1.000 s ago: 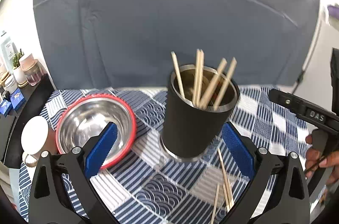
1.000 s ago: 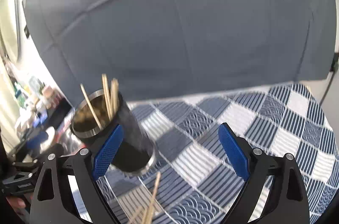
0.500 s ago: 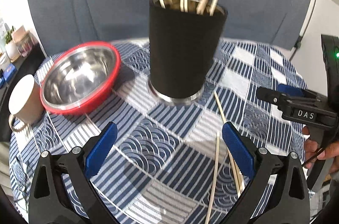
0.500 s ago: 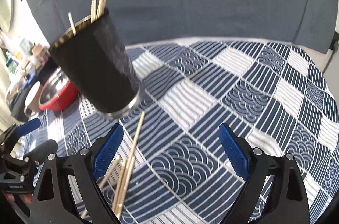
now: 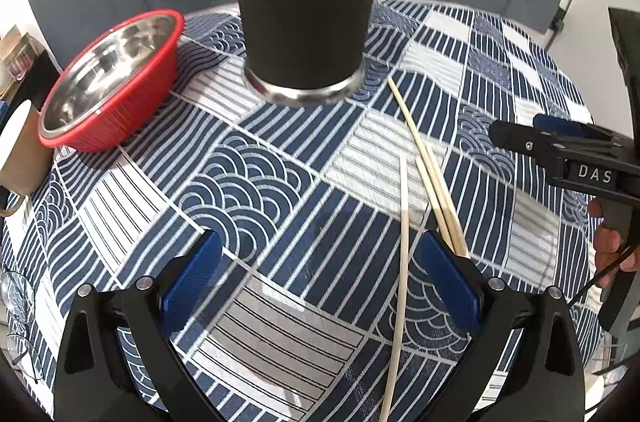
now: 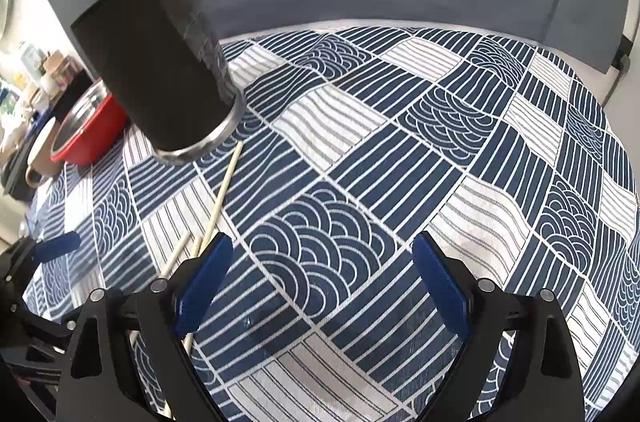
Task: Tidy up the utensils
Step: 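Move the left tool back down to the loose chopsticks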
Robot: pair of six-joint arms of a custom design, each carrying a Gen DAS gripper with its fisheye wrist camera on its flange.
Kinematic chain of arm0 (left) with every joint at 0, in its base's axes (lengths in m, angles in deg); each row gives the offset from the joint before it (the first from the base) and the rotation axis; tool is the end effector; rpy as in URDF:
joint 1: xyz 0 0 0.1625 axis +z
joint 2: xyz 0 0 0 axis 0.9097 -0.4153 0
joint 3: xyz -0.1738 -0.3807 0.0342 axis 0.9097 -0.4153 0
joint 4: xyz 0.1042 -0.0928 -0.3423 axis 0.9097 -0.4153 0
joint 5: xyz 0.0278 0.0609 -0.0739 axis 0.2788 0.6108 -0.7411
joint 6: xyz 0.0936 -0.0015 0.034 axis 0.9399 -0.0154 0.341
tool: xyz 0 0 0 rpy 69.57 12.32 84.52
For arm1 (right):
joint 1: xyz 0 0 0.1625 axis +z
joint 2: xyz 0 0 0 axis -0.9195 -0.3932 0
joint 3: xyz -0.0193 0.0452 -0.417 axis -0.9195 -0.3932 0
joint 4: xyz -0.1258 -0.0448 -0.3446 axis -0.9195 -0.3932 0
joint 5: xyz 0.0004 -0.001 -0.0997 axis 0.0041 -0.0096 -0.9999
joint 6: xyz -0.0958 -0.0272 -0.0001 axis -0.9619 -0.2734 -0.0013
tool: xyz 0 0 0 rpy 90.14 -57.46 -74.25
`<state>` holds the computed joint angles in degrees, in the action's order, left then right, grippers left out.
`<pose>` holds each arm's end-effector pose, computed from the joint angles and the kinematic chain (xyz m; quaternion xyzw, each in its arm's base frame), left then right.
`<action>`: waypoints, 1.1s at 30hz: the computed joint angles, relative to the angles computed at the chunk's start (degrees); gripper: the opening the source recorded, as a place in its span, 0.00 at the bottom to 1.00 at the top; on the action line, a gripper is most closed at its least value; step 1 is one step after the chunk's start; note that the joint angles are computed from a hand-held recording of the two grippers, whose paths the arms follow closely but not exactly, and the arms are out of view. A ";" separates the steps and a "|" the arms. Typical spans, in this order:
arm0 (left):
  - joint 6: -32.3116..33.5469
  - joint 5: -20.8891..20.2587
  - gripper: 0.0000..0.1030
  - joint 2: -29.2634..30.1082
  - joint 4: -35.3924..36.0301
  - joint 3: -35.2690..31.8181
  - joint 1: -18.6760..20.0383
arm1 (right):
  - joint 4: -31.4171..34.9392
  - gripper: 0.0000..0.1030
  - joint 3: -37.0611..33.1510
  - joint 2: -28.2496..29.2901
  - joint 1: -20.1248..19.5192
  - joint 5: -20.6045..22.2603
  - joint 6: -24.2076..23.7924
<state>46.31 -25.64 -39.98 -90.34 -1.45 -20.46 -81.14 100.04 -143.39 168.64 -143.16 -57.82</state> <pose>-0.3298 -0.5967 0.1447 0.3299 0.8980 -0.1194 0.2654 0.1777 -0.5485 0.2796 -0.0151 -0.8881 0.3024 0.3458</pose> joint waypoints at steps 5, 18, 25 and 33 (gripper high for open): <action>-0.15 0.02 0.94 0.37 1.35 0.31 0.13 | 1.08 0.84 0.42 0.21 0.21 -0.14 -0.27; -1.38 1.94 0.96 -0.25 1.16 1.41 1.14 | 4.39 0.84 -0.24 2.33 0.90 0.20 0.07; -1.09 2.54 0.96 -0.64 0.49 1.47 1.73 | 5.53 0.85 -1.40 4.17 1.58 -1.34 -0.23; -0.25 2.64 0.96 -0.86 -1.06 2.25 1.70 | 7.66 0.88 -1.66 4.64 1.81 -3.34 5.65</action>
